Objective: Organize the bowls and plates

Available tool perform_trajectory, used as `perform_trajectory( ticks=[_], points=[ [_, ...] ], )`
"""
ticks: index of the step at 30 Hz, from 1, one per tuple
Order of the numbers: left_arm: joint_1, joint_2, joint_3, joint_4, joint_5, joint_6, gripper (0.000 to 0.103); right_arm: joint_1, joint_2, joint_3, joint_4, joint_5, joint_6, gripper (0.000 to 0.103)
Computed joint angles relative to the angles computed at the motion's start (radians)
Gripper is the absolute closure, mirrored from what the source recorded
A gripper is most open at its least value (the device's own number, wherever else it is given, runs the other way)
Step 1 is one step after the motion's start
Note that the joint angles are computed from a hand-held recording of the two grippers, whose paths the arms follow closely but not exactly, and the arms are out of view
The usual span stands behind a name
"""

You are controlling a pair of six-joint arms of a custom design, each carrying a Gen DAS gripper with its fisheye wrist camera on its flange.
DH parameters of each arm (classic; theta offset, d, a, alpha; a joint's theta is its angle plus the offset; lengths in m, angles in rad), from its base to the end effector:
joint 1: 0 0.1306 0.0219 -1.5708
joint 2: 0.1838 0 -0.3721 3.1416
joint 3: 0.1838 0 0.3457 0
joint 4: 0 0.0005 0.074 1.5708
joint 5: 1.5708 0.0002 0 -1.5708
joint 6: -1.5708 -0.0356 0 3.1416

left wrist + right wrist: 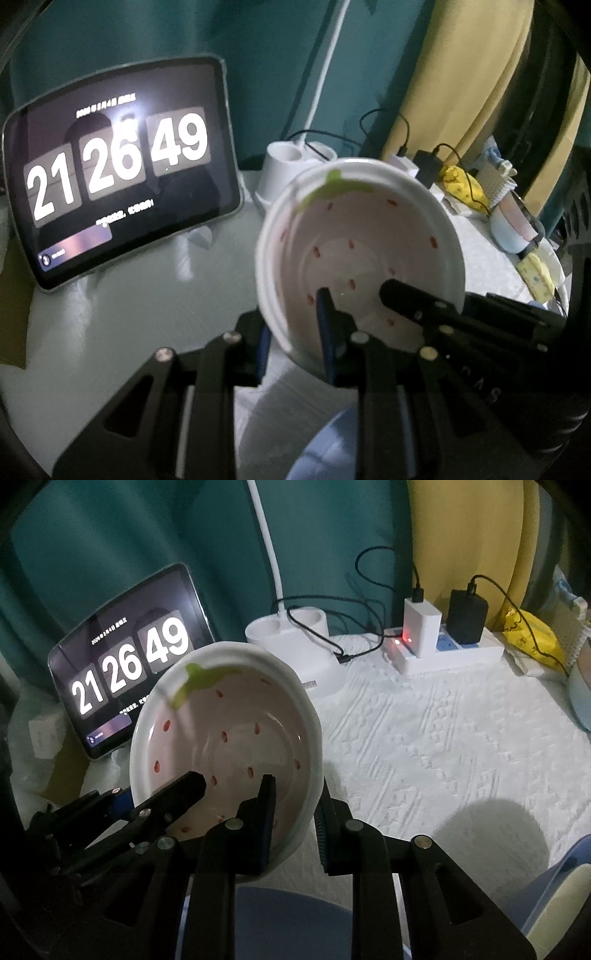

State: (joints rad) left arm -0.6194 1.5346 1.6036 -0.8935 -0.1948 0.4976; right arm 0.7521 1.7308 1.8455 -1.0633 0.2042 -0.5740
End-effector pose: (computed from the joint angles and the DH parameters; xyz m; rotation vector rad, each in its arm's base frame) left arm 0.4070 -0.2823 0.4424 0.0543 2.3952 -0.2983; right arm 0.4099 0.3729 0.4319 -0.1411 2.5117 0.2946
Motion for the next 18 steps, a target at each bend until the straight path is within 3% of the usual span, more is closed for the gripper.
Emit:
perform_trajectory(
  ticks=[18],
  points=[
    [-0.077, -0.049, -0.002, -0.014, -0.075, 0.029, 0.08, 0.024, -0.116, -0.091, 0.032, 0.041, -0.006, 0.082]
  ],
)
